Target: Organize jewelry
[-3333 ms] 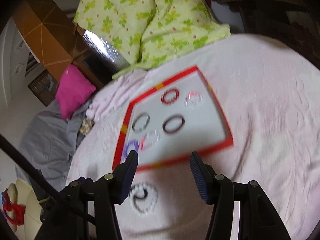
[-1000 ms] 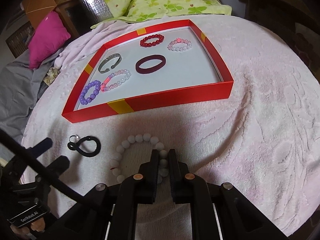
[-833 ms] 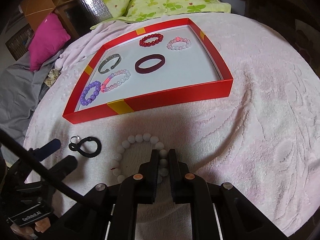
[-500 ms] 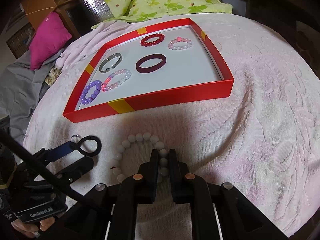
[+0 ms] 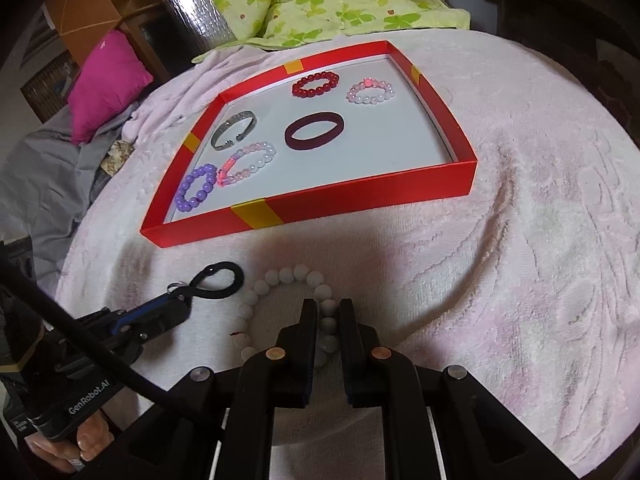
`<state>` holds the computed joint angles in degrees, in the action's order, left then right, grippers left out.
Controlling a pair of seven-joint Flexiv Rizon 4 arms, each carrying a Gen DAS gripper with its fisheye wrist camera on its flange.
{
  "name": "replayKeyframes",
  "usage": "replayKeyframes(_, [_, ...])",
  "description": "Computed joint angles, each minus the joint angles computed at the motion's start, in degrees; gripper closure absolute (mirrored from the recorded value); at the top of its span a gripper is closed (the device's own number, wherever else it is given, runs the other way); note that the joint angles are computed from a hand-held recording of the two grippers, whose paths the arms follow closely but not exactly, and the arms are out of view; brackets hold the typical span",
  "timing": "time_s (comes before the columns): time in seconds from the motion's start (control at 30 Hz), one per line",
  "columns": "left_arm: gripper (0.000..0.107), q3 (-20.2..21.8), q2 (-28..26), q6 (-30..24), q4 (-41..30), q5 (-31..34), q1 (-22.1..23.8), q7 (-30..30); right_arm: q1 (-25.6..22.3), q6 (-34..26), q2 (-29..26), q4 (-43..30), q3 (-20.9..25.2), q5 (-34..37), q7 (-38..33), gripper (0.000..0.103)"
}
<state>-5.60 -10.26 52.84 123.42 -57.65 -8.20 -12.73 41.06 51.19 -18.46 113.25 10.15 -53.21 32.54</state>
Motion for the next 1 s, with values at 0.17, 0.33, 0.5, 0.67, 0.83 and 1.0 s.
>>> replayKeyframes(0.17, [0.098, 0.1, -0.2, 1.3, -0.1, 0.0, 0.0, -0.7, -0.5, 2.0, 0.2, 0.9, -0.2, -0.1, 1.8, 0.090])
replayKeyframes(0.33, [0.091, -0.3, -0.5, 3.1, -0.3, -1.0, -0.2, -1.6, -0.4, 1.1, -0.1, 0.3, 0.0, 0.7, 0.8, 0.090])
replayKeyframes(0.5, [0.059, -1.3, -0.3, 7.4, 0.6, -4.2, -1.5, 1.0, -0.2, 1.0, -0.2, 0.2, -0.1, 0.9, 0.6, 0.089])
replayKeyframes(0.67, [0.059, -1.7, -0.8, 9.4, 0.7, -4.5, -2.5, 2.1, -0.3, 1.4, -0.2, 0.3, -0.2, 0.5, 0.6, 0.089])
replayKeyframes(0.83, [0.075, -2.2, -1.2, 9.5, 0.7, -4.2, -2.8, 2.9, -0.3, 1.5, -0.2, 0.4, -0.3, 0.2, 0.5, 0.089])
replayKeyframes(1.0, [0.084, -2.3, -1.0, 10.4, 1.2, -4.3, -3.2, 4.2, -0.2, 1.4, -0.2, 0.4, -0.3, 0.2, 0.4, 0.089])
